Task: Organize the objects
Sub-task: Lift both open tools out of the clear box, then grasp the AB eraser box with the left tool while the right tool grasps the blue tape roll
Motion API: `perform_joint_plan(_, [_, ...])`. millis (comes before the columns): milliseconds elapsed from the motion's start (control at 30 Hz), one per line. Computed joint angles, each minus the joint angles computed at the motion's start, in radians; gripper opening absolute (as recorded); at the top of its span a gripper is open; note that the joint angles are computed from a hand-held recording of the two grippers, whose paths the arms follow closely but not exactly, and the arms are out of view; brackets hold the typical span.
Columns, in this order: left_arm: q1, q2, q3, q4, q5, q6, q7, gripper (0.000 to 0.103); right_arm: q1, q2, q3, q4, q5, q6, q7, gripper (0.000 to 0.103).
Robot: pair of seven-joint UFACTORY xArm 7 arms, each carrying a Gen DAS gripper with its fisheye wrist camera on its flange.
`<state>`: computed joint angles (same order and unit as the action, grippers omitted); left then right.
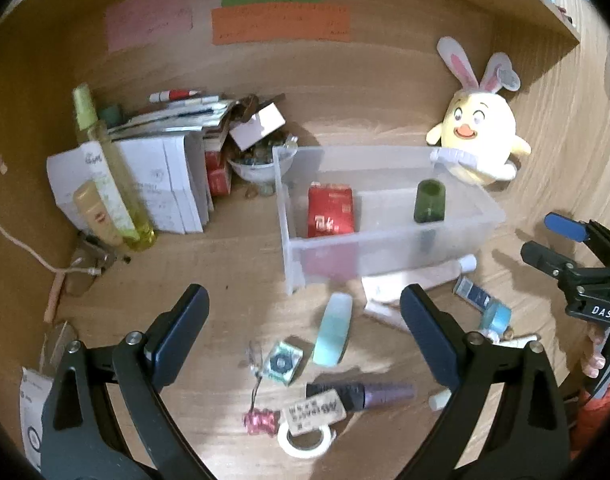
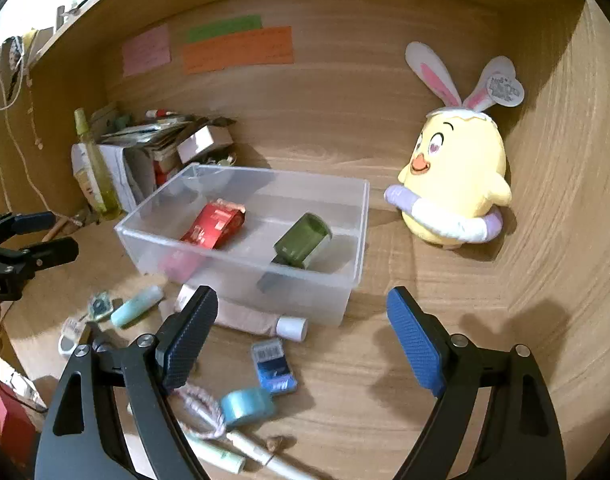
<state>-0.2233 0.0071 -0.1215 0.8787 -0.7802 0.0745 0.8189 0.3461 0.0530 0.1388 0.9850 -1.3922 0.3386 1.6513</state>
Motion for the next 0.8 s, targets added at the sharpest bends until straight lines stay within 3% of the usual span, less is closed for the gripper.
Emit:
perform_joint_plan(267, [-0.037,-0.029,0.008,-0.080,-0.119,-0.040,0.108,0.097,0.014,-0.004,0.010,-0.045,-0.019,0.000,0.064,0.085])
perform_joint_plan(567, [-0.052,-0.027,0.024,-0.115,-0.265,0.001,0.206,0.097,0.017,0.018,0.005,-0.076,-0.021,-0.014,0.123,0.083])
perform_joint_plan(800, [-0.027,-0.020,0.020,-0.118,-0.414,0.034,0.307,0.097,0.029,0.053,-0.003,-0.068,0.038,-0.034,0.056,0.062])
